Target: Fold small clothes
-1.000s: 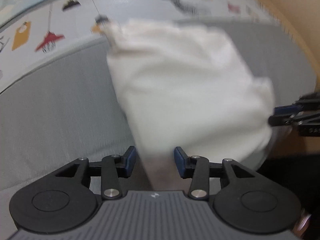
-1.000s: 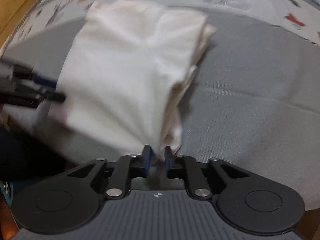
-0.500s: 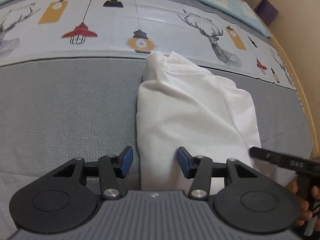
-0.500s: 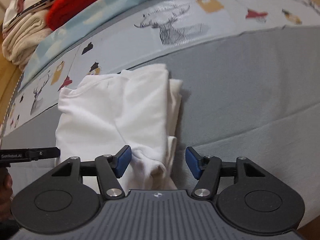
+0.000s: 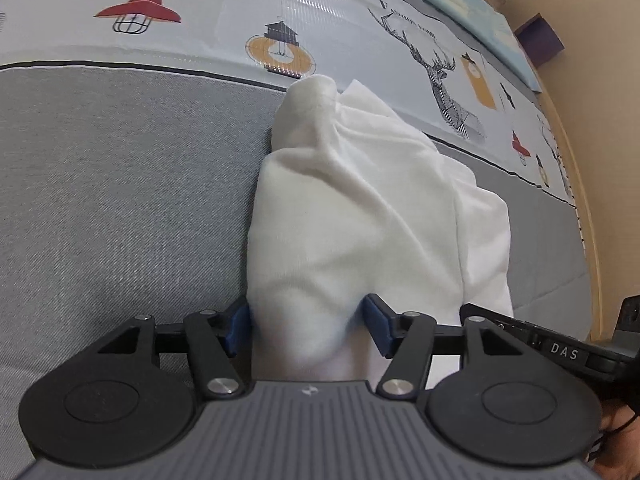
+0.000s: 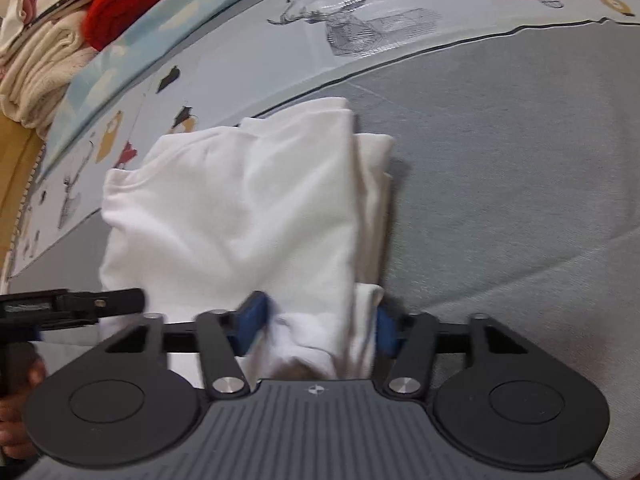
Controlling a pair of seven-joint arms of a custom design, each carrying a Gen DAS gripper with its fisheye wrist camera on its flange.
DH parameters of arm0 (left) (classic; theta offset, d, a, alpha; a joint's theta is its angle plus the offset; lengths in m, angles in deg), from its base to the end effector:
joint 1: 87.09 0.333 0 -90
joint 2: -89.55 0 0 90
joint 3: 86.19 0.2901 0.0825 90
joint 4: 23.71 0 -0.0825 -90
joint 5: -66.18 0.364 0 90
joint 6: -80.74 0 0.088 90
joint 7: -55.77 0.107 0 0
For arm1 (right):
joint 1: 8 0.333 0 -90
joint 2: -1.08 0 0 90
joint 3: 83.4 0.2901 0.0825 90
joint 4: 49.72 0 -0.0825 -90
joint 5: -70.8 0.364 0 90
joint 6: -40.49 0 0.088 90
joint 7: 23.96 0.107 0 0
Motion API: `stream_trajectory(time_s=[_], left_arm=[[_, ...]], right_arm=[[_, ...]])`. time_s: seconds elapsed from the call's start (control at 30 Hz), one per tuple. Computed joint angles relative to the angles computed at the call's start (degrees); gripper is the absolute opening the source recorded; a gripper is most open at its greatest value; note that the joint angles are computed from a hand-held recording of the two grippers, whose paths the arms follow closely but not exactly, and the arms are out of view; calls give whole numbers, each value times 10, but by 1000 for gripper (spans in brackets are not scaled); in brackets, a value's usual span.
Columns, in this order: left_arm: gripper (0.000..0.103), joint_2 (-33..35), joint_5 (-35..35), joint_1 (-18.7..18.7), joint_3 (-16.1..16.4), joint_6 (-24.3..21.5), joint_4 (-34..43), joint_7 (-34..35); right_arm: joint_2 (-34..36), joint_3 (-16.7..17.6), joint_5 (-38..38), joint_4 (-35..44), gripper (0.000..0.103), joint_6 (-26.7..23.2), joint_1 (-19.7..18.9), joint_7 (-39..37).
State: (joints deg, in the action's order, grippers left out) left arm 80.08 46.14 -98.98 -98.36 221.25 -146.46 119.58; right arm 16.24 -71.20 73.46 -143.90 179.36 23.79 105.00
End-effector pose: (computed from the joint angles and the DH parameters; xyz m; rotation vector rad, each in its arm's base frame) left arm 0.4807 -0.2197 0.5077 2.3403 -1.8196 0.7977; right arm 0.4806 0.4446 0.5025 -1.8850 1.8129 0.0789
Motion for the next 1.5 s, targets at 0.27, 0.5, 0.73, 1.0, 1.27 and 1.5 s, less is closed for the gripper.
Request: stream_trajectory(time_s=[0.27, 0.5, 0.73, 1.0, 1.27, 1.5], left_arm=[[32, -30, 130, 27, -17, 80, -15, -36], [55, -114, 308, 140, -70, 164, -73, -186], [58, -125, 167, 73, 21, 57, -83, -73], [70, -107, 141, 82, 4, -25, -81, -49], [87, -102, 345, 102, -67, -110, -33, -143], [88, -191, 512, 59, -98, -202, -17, -158]], right_arm=[[34, -11, -56, 43, 22, 49, 20, 49], [101, -101, -271, 145, 18, 140, 118, 193], [119, -7, -190, 163, 51, 118, 47, 81], [194, -10, -84, 291, 40, -98, 68, -13], [159, -29, -86, 267, 54, -153, 88, -2], [33, -88, -356, 166, 53, -179, 166, 149]])
